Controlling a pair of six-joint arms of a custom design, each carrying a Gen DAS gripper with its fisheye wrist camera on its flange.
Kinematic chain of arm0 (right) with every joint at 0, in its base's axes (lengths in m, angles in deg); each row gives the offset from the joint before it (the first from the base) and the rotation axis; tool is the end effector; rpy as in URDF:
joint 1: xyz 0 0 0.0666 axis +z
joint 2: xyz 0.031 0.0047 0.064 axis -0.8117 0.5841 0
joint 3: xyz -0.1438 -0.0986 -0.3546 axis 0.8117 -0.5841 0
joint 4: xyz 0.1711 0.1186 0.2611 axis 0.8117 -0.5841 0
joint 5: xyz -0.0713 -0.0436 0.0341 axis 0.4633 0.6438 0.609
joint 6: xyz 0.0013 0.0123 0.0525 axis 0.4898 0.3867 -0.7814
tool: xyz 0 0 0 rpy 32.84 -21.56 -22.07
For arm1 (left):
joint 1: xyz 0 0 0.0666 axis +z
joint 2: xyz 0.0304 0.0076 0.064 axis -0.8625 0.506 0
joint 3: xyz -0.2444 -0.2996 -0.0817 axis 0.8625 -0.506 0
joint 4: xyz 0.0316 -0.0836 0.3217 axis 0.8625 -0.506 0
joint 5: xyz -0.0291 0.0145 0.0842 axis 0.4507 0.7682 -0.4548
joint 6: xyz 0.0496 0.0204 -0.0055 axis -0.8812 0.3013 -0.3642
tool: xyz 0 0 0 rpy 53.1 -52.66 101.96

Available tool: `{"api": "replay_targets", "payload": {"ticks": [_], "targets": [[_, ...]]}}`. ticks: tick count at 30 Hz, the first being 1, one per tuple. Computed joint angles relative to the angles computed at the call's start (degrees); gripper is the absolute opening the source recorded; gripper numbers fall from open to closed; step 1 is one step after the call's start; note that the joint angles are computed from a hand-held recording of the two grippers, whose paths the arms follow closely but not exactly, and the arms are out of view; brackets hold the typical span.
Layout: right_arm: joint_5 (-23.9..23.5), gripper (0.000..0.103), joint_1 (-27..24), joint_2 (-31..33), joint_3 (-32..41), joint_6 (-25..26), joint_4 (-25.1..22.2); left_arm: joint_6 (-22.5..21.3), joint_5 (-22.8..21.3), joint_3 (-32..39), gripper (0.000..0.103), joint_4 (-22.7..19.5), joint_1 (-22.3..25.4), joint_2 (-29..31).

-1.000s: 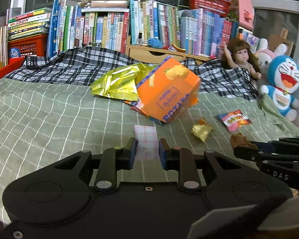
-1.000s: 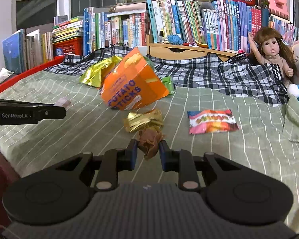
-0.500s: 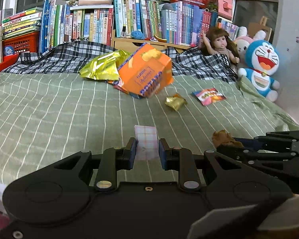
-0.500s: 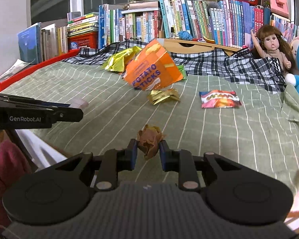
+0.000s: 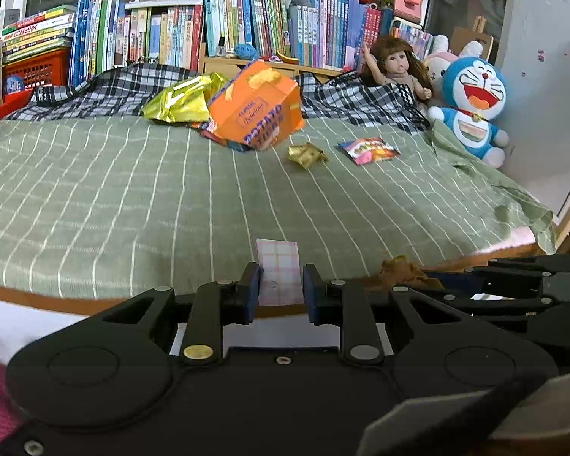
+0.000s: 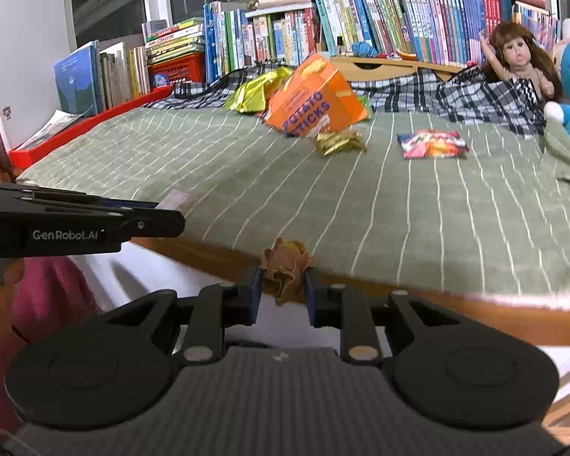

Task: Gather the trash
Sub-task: 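Lower both tools into the black bin and open them to drop the scraps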

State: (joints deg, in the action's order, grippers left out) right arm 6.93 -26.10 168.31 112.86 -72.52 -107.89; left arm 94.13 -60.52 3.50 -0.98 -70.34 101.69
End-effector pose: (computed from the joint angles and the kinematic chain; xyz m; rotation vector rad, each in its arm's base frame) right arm 0.4629 0.2493 0.4333 -0.4563 2.1749 0.3886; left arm 0.4256 -0.0844 0.4662 0.1382 2.2085 -0.2681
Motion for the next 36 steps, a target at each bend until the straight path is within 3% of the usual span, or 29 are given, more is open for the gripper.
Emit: {"api": "replay_targets", "payload": {"ticks": [16, 26, 36], "targets": [[-3.04, 0.03, 0.14, -0.7, -5.29, -4.92, -2.2, 0.59, 0.72, -5.27, 0.023, -2.84, -0.64, -1.38], [-5.21, 0.03, -0.55, 2.66, -5.76, -9.09, -5.51, -2.07, 1.1, -5.94, 0.023, -6.95, -1.34, 3.16], [-6.82, 0.034, 0.54, 5.34, -5.48, -9.22, -8.5, -2.35, 1.01, -5.54, 0.023, -10.2, -0.97, 7.51]]}}
